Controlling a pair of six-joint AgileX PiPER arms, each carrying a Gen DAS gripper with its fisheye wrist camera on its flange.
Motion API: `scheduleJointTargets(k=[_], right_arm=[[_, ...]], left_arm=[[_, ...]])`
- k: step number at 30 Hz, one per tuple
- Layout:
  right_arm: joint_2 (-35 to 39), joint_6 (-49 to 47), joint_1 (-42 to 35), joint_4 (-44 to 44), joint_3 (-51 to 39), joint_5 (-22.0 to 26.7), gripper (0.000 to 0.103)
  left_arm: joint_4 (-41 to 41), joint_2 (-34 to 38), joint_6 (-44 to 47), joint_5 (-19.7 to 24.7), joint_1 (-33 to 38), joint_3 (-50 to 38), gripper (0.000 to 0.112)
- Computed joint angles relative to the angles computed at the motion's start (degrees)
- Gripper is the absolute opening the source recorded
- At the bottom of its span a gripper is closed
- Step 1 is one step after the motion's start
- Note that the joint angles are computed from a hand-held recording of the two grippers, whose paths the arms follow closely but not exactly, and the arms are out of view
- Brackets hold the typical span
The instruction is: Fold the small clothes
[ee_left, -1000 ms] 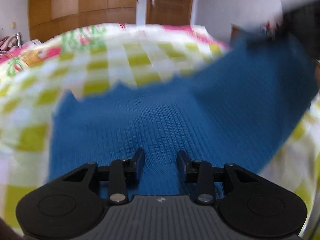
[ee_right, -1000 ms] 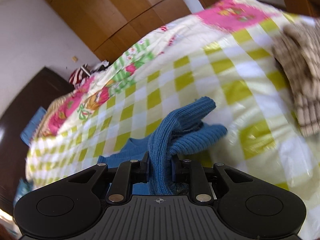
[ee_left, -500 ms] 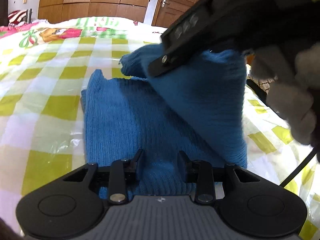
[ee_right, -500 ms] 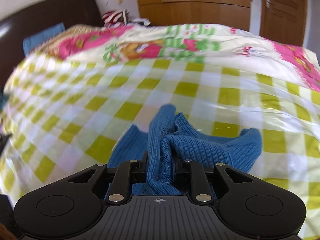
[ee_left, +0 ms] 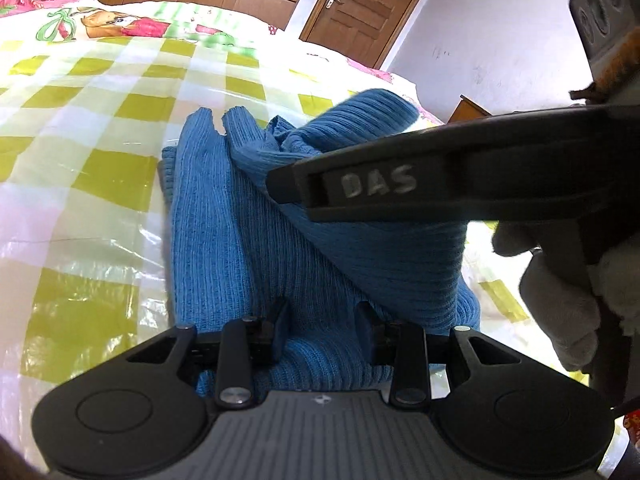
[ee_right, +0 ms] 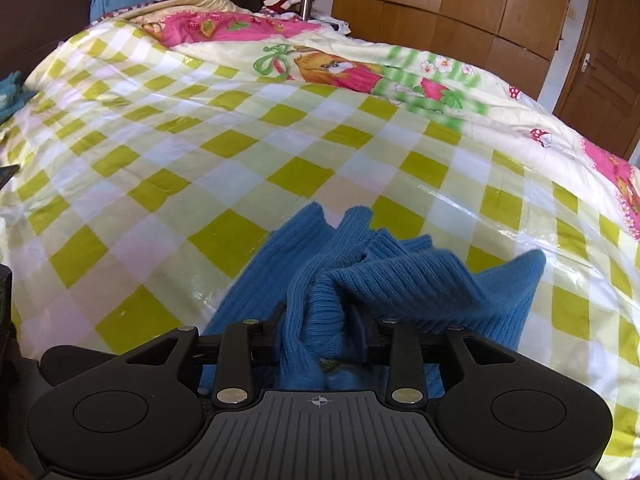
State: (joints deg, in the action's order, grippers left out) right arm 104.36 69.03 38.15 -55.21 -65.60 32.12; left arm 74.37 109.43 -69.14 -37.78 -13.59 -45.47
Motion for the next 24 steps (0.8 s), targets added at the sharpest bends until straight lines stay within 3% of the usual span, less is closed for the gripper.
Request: scheduleJointTargets(k=[3,9,11,13,15,17,22,24], right_arm=[[2.4,0.1,1.4,-1.8,-2.4,4.4,0.031],[3.2,1.9,-0.6,-0.1,-3.8,3.5,0.031],[2.9,1.4,-1.8,2.0,-3.9,2.1,0.02],[1.8,1.8,-2.2,3.0,-3.6,0.9,0.018],[0.8,4.5,0.1,-2.8,-3.1,1.7,0.013],[0.8,2.5,2.3,-7.4,-3.2,2.0,0.0],[4.3,-9.6,3.0,0.5,-7.2,1.0,0.0],[3.5,-8.2,3.1,1.1,-6.4,2.3,0.001]], left_arm=[[-0.4,0.0,0.4,-0.3,0.2,0.3,0.05],[0.2,-0.1,0.5,-0.3,0.3,0.4,0.05],[1.3,1.0,-0.7,-0.2,0.3,-1.1,0.05],[2.1,1.1,-1.5,-0.3,0.5,-1.5,0.05],[2.7,0.9,-2.2,-0.3,0.6,-1.6,0.05],[2.9,1.0,-2.3,-0.3,0.7,-1.6,0.05],[2.9,0.9,-2.1,-0.3,0.7,-1.7,0.05],[3.8,1.1,-3.3,-0.7,1.1,-2.1,0.05]])
